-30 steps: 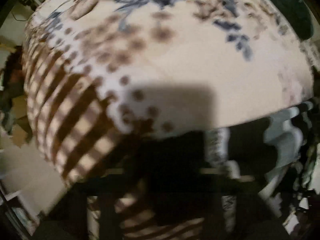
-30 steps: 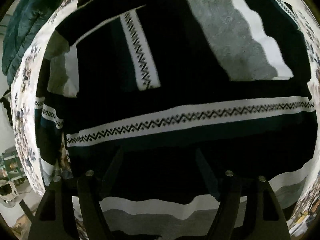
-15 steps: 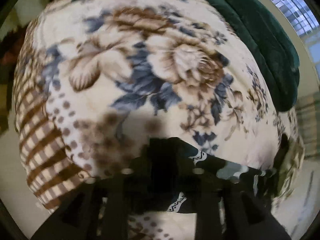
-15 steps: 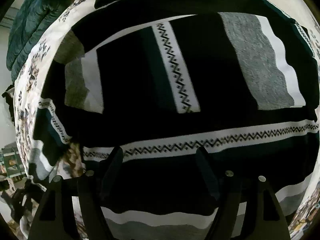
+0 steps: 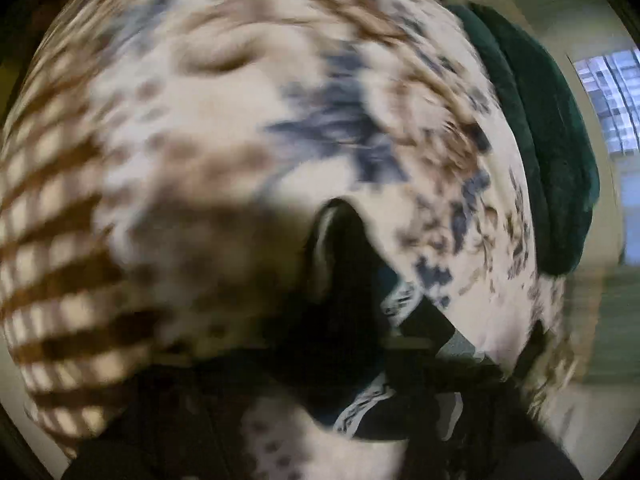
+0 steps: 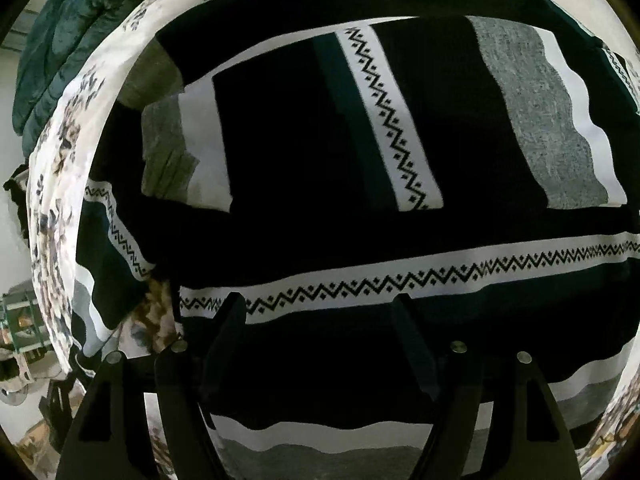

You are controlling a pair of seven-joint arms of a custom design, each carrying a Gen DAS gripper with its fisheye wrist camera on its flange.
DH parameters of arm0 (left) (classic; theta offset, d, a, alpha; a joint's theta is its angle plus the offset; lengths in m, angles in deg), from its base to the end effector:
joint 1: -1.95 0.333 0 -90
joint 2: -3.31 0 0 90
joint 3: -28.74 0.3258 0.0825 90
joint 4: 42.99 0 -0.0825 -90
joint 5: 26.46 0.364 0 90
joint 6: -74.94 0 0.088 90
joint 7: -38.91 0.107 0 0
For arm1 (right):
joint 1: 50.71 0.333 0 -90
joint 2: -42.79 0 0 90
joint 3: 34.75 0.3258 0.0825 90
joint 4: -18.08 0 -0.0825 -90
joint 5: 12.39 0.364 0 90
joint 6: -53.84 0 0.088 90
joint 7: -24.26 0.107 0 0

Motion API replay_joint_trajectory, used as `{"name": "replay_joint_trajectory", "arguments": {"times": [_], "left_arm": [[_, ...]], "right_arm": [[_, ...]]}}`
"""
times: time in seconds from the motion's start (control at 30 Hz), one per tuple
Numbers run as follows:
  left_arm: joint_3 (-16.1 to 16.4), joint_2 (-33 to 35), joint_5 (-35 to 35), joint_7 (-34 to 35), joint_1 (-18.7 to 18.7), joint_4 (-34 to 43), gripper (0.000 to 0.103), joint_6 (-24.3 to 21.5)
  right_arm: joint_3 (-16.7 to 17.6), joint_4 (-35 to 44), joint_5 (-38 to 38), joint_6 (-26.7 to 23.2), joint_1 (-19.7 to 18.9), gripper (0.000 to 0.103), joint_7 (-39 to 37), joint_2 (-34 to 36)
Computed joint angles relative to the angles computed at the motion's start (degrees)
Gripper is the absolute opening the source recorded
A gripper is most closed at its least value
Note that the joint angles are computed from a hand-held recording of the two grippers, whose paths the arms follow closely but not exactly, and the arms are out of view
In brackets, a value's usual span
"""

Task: Fold small clothes

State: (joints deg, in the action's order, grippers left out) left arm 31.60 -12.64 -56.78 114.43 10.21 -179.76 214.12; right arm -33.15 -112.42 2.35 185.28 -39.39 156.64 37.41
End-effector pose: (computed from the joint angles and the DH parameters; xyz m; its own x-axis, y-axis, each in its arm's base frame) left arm 0.4536 0.0886 0.4797 0.6060 -0.6295 0.4862 -0.6760 -0.7297 -0.1022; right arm 0.4826 0.1166 0.4271 -0.6158 -0.7582 -0.2143 -0.7840 0.6168 0.0701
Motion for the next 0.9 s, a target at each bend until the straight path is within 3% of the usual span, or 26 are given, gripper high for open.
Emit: {"name": "replay_joint_trajectory", "arguments": {"times": [0.17,0.3,0.6,0.73,0.83,0.87,0.9], "left_arm": [[-4.61,1.35,8.81,2.93,-3.28,6.25,0.008,1.92],[-8.18,2.6,11.56,4.7,-8.55,12.58,0.008,0.96],[-18.76,14.41,5.84,5.43,-25.45,31.55,0.008,-1.48],[-22.9,22.13,8.31,2.74,-31.74,40.48,0.008,-1.59],[-23.91,26.53,13.19,0.11,-35.29,45.95,0.014,-2.9],[-23.63,27.13,15.06,-0.87,-35.95,46.71,0.023,-3.24],[-23.06,27.51,18.36,-2.54,-36.88,47.17,0.039,-2.98]], "right_arm": [[-0.6,-0.88,-3.09,-0.65,-1.01,0.077,-0.27,-1.85],[-2.49,-4.17,0.23,1.26,-2.42,0.077,-3.54,-4.9],[-7.05,-11.76,-0.65,0.1,-9.75,0.077,-8.26,-15.0],[-9.72,-13.5,-2.56,-2.56,-14.34,0.077,-10.85,-18.4],[-11.6,-14.84,-2.42,-3.96,-17.08,0.077,-13.51,-20.42],[-12.43,-15.17,-2.27,-4.44,-17.98,0.077,-14.77,-21.05],[-12.98,-15.34,-2.14,-4.82,-18.77,0.077,-15.9,-21.47]]}}
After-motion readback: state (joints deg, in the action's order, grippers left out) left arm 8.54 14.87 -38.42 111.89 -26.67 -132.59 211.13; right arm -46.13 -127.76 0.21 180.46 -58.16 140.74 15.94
